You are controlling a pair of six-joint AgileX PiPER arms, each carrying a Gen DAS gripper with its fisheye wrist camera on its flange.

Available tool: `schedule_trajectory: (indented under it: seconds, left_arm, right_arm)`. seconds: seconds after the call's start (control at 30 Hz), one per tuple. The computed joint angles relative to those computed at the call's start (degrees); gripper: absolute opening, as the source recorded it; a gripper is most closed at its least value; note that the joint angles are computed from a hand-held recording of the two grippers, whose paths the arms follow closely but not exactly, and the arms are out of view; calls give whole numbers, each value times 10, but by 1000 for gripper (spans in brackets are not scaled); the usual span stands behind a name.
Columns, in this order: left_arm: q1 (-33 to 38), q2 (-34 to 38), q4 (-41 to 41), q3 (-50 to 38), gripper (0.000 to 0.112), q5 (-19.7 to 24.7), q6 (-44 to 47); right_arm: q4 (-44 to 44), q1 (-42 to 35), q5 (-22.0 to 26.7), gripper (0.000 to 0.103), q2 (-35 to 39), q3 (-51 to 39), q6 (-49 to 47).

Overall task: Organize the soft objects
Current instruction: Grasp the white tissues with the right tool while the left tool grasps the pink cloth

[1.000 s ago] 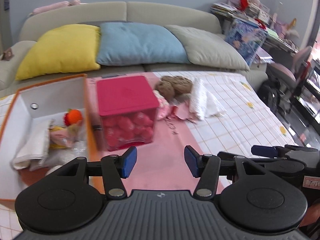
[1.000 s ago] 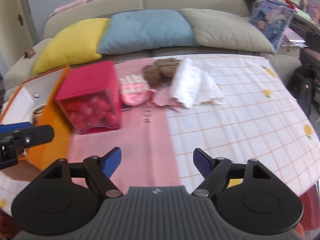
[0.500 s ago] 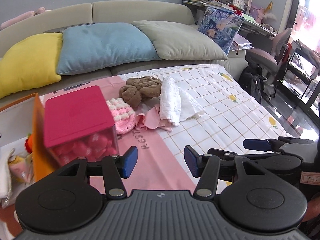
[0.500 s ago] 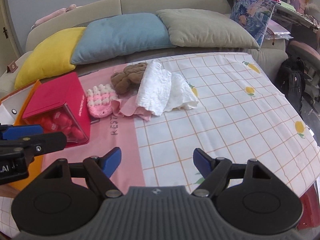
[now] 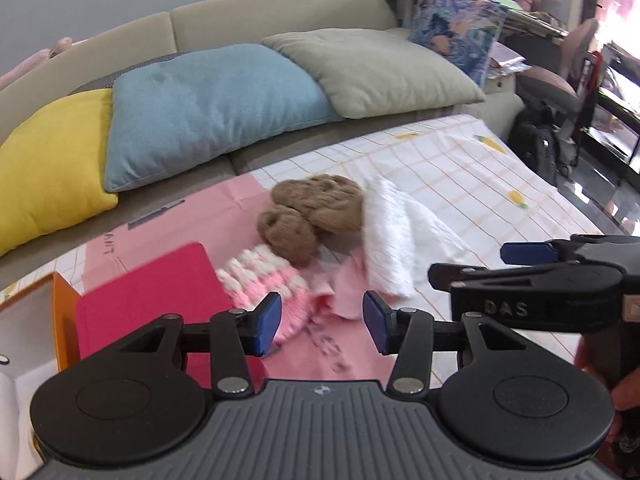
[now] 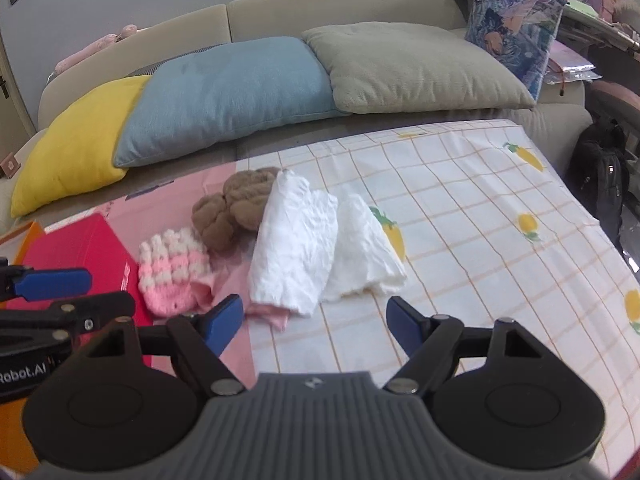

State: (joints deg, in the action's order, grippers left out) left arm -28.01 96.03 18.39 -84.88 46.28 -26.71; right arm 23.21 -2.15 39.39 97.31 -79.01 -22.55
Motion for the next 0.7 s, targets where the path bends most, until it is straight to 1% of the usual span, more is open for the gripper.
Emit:
schedule_trajectory:
  seconds: [0.2,0.27,0.3,0.33,0.37,0.4,0.43,0.47,0.5,0.57,0.6,0.67,0.7]
  left_arm:
    - [20,31,-19,-34,56,-1,25]
    - [22,46,-27,-44,56,-4,32]
    - [24,53,-33,-49,56,-5,36]
    - [25,61,-42,-55,56,-5,42]
    - [26,67,-49,-60,56,-8,46]
    - [27,73,-55,-64,56,-10,50]
    - [27,80,-62,-71,56,-11,56]
    - [28,87,-70,-76,56,-13,63]
    - [28,96,-80,-86,57,-13,73]
    - [26,115,-92,-100,58,-14,81]
    - [24,125,-96,-107,62,-16,81]
    - [17,136,-97,-109,64,-27,73]
    - [14,140,-97,-107,68,-36,72]
  right_arm:
    - [-22,35,15,78,122,-140,64]
    - [-25,41,20,76,159,-179,81]
    - [-34,45,19,74,175,-194,91]
    - [-41,47,22,68,189,-208,100]
    - [-40,47,28,65,203,-222,102]
    - [-37,44,40,53,217,-238,102]
    - [-27,38,56,31,229,-252,96]
    - [-10,31,63,18,232,-254,82]
    - [10,22,61,10,226,-244,65]
    - [36,6,49,10,202,-211,26]
    - [32,-2,50,10,188,-199,17]
    - [27,-21,64,10,172,-187,2]
    - [29,-34,79,10,165,-183,-5]
